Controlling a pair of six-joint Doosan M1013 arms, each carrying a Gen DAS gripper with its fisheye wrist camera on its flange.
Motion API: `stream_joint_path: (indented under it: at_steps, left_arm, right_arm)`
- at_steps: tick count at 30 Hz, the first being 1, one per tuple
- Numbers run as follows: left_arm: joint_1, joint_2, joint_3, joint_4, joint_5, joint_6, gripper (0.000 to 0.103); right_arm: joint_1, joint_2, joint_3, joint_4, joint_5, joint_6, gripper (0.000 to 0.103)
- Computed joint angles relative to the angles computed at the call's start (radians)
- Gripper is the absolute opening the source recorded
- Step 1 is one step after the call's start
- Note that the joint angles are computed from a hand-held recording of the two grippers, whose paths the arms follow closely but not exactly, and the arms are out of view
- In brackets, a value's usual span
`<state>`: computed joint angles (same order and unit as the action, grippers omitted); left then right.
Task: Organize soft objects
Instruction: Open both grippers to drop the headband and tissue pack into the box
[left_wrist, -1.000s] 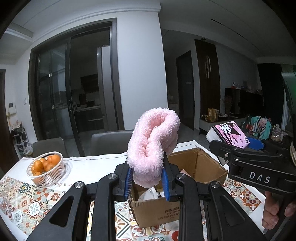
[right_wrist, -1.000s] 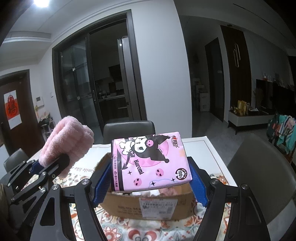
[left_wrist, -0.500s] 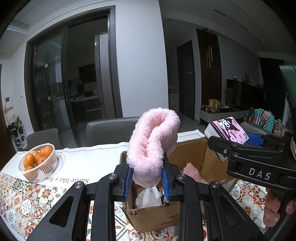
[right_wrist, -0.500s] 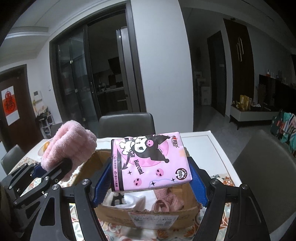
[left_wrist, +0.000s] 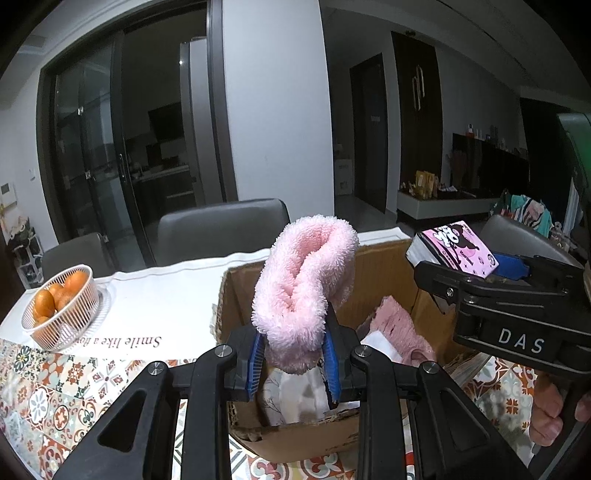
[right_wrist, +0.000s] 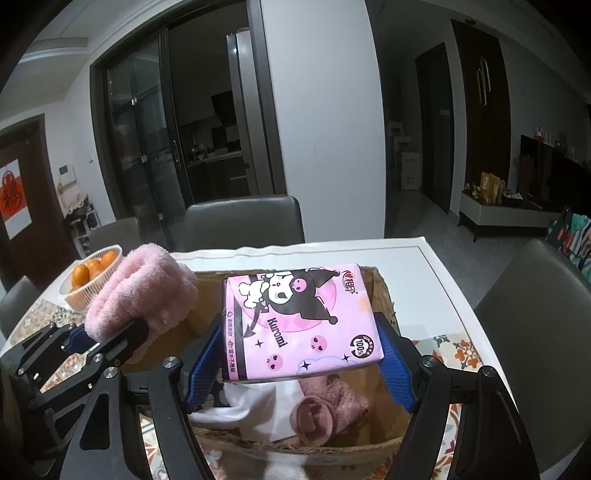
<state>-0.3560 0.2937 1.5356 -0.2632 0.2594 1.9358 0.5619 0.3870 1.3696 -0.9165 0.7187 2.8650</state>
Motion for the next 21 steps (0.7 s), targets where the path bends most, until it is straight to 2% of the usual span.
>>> stream_joint_path:
  at_steps: [7, 10, 14, 18, 21]
  left_arm:
    - [-0.006, 0.012, -0.012, 0.062, 0.021, -0.044, 0.031]
    - [-0.009, 0.013, -0.014, 0.077, 0.027, -0.057, 0.036]
    - [-0.013, 0.013, -0.013, 0.134, 0.016, -0.103, 0.052]
    - [-0.016, 0.006, -0.004, 0.201, -0.007, -0.162, 0.052]
    - [-0.016, -0.003, 0.006, 0.260, -0.023, -0.228, 0.052]
  right_arm:
    - [-0.012, 0.015, -0.020, 0.062, 0.006, -0.060, 0.076]
    - [-0.015, 0.018, -0.028, 0.082, 0.007, -0.081, 0.076]
    - [-0.023, 0.023, -0.036, 0.124, 0.003, -0.122, 0.077]
    - [-0.030, 0.023, -0.039, 0.130, 0.001, -0.115, 0.082]
    - [-0.029, 0.020, -0.034, 0.122, -0.001, -0.107, 0.082]
